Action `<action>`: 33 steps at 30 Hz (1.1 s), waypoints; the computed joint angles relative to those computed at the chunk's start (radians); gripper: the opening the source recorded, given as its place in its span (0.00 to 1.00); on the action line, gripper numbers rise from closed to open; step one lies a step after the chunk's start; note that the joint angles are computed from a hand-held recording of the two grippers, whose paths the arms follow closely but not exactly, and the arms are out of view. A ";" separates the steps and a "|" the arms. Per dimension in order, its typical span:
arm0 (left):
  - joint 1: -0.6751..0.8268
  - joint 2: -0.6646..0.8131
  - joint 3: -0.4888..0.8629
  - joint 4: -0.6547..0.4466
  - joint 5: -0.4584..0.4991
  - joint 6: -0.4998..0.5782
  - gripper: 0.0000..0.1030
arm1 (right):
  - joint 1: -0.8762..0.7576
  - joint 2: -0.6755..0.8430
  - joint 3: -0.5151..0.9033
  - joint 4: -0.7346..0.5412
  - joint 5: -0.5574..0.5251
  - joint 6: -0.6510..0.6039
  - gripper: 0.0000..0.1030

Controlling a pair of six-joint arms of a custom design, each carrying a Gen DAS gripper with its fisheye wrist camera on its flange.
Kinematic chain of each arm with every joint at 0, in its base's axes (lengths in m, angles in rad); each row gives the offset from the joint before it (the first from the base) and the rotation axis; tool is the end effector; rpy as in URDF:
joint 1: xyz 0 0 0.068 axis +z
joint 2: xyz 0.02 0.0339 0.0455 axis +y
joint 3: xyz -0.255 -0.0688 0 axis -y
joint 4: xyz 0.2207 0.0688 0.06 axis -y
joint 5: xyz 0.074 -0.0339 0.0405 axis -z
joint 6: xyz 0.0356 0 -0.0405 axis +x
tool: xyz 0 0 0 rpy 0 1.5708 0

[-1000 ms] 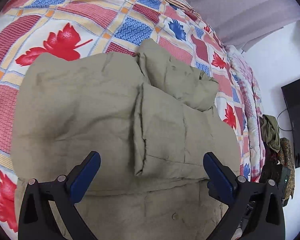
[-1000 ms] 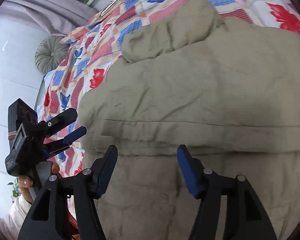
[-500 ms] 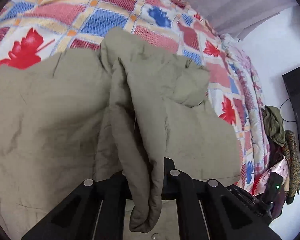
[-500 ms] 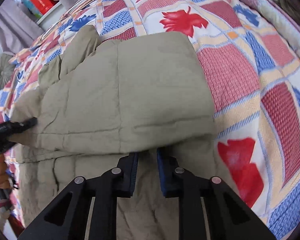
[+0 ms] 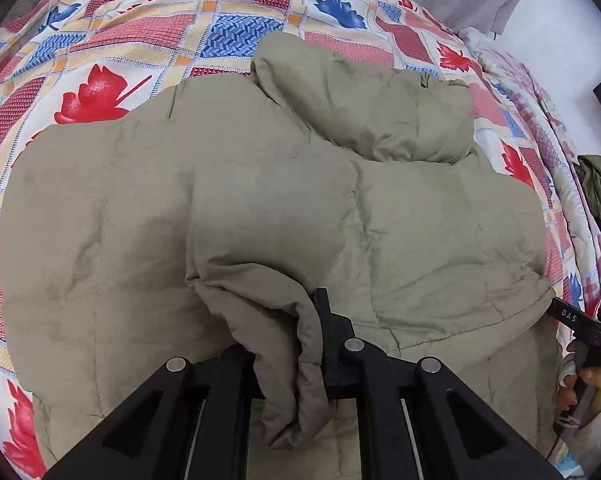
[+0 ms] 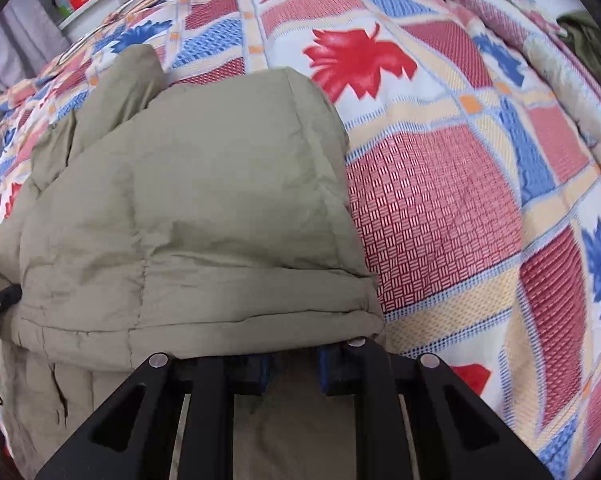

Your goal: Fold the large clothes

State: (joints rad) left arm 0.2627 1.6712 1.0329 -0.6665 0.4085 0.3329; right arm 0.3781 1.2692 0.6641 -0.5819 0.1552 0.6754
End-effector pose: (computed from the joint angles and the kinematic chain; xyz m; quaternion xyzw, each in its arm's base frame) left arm 0.2804 0.0608 0.1810 0.0609 0.9690 -0.1541 0.1831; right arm 0.1886 0.0690 0.1796 0.1596 0.9657 0.0298 0.2026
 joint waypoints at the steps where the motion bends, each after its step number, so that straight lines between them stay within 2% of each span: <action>1: 0.011 -0.007 0.000 -0.006 -0.005 0.006 0.16 | -0.003 -0.003 -0.007 0.007 -0.003 0.007 0.17; 4: 0.043 -0.045 0.002 -0.005 -0.074 0.040 0.30 | -0.004 -0.007 -0.009 0.005 -0.004 0.017 0.17; 8: 0.114 -0.063 0.071 -0.056 -0.111 0.067 0.31 | 0.001 -0.046 0.042 -0.105 -0.046 0.045 0.21; 10: 0.159 -0.068 0.114 -0.092 -0.100 0.077 0.31 | 0.021 -0.113 0.062 -0.195 -0.093 0.090 0.33; 11: 0.182 -0.068 0.136 -0.117 -0.083 0.081 0.31 | 0.027 -0.157 0.061 -0.226 -0.126 0.108 0.47; 12: 0.200 -0.068 0.159 -0.146 -0.063 0.084 0.31 | 0.040 -0.199 0.059 -0.254 -0.147 0.129 0.50; 14: 0.216 -0.078 0.187 -0.191 -0.029 0.092 0.31 | 0.092 -0.304 0.063 -0.331 -0.170 0.177 0.49; 16: 0.200 -0.108 0.186 -0.206 -0.010 0.099 0.31 | 0.140 -0.388 0.081 -0.382 -0.126 0.210 0.33; 17: 0.174 -0.128 0.174 -0.197 -0.007 0.092 0.31 | 0.140 -0.405 0.100 -0.400 -0.092 0.207 0.21; 18: 0.134 -0.150 0.156 -0.179 -0.016 0.079 0.31 | 0.123 -0.406 0.120 -0.408 -0.066 0.196 0.20; 20: 0.061 -0.188 0.108 -0.133 -0.059 0.053 0.31 | 0.005 -0.385 0.146 -0.375 -0.054 0.136 0.15; 23: -0.021 -0.188 0.046 -0.059 -0.093 -0.010 0.31 | -0.207 -0.292 0.145 -0.233 -0.187 0.034 0.14; 24: -0.042 -0.186 0.014 -0.008 -0.121 -0.029 0.31 | -0.233 -0.248 0.148 -0.187 -0.212 0.009 0.14; 26: -0.081 -0.172 -0.063 0.132 -0.211 -0.053 0.31 | -0.228 -0.158 0.160 -0.110 -0.227 -0.030 0.14; 28: -0.092 -0.106 -0.085 0.197 -0.262 -0.076 0.31 | -0.190 -0.052 0.165 -0.045 -0.204 -0.067 0.14; 31: -0.070 -0.032 -0.084 0.239 -0.210 -0.110 0.31 | -0.189 0.062 0.121 0.043 -0.186 -0.081 0.13; 33: -0.082 -0.014 -0.080 0.258 -0.206 -0.111 0.31 | -0.213 0.093 0.058 0.136 -0.199 -0.058 0.10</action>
State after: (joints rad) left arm 0.1809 1.6573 0.9526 -0.4089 0.2021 0.2216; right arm 0.1656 1.3621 0.7226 -0.4458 -0.0442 0.6178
